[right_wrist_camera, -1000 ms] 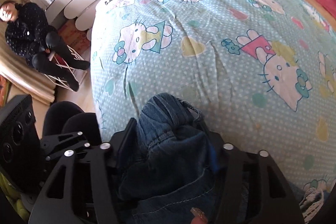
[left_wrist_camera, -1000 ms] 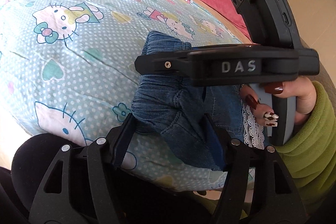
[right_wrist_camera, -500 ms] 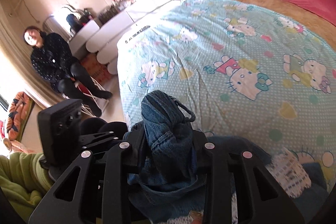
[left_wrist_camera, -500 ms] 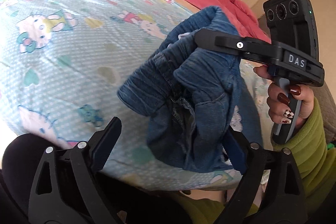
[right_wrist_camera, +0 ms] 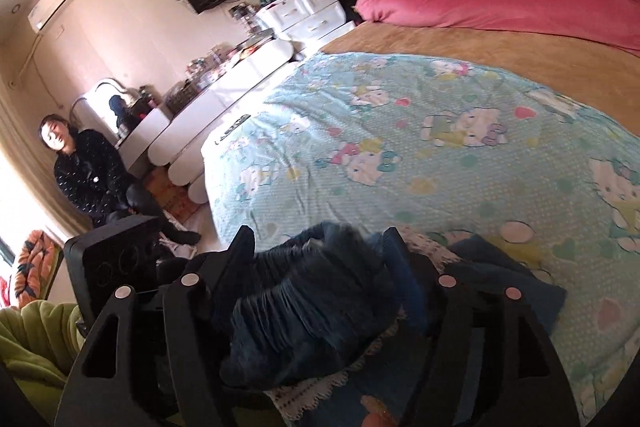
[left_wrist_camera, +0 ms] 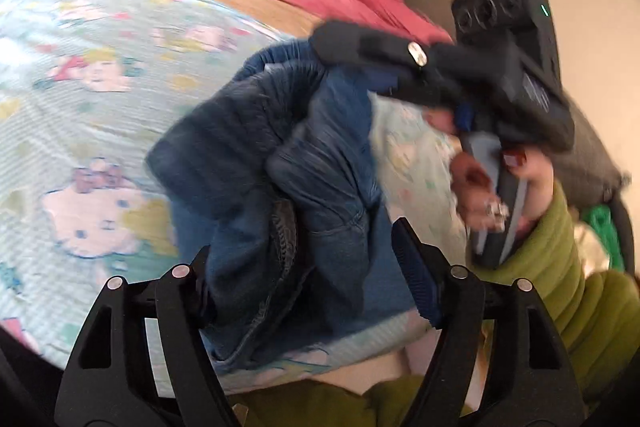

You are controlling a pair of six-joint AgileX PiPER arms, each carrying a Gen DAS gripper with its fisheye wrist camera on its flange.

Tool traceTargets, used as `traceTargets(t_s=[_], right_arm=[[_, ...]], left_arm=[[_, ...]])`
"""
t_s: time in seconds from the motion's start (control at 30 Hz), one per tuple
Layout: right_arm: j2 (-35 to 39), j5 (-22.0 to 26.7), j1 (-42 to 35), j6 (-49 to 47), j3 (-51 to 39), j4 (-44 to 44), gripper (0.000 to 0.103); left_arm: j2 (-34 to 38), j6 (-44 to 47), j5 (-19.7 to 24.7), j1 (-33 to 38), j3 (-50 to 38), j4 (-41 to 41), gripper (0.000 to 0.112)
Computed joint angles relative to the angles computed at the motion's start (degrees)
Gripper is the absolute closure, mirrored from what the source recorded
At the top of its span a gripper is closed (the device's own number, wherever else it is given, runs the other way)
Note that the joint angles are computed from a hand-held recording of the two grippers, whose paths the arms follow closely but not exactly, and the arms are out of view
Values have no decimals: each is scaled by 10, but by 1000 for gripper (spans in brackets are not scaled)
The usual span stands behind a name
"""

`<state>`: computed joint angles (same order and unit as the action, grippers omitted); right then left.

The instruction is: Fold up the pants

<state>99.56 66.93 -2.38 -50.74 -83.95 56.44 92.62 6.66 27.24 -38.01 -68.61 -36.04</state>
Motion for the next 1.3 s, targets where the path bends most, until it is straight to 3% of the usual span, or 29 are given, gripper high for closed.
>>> traceTargets(t_s=[0.17,0.23,0.33,0.47,0.6,0.7,0.77,0.8,0.87,0.9,1.07,1.13,1.3], right_arm=[[-43,-51,-52,21,89,-54,28],[-47,-56,-60,19,118,-54,25],[-59,-95,-44,36,157,-82,25],[-68,-179,-7,81,197,-175,34],[-84,-158,-25,58,206,-145,34],[-105,-130,-33,48,186,-121,33],[-104,-133,-21,57,160,-136,33],[-94,-133,-13,61,143,-145,36],[-59,-120,10,73,94,-173,52],[-41,-111,19,84,72,-188,56],[36,-76,88,132,-7,-286,57],[45,-53,107,108,-8,-283,96],[9,-132,155,135,9,-326,97]], left_arm=[[42,-58,22,-52,-39,90,39],[54,-115,28,-75,-53,162,36],[67,-180,42,-98,-73,249,34],[79,-201,43,-107,-77,273,34],[67,-212,29,-114,-55,290,34],[23,-199,-1,-108,-9,272,34],[-7,-238,-20,-102,18,305,34],[-20,-282,-23,-101,26,346,36],[-41,-343,-21,-107,42,398,62],[-41,-355,-16,-103,42,406,64],[-13,-351,0,-101,39,399,67],[0,-368,15,-116,31,429,67],[1,-380,21,-122,33,455,67]])
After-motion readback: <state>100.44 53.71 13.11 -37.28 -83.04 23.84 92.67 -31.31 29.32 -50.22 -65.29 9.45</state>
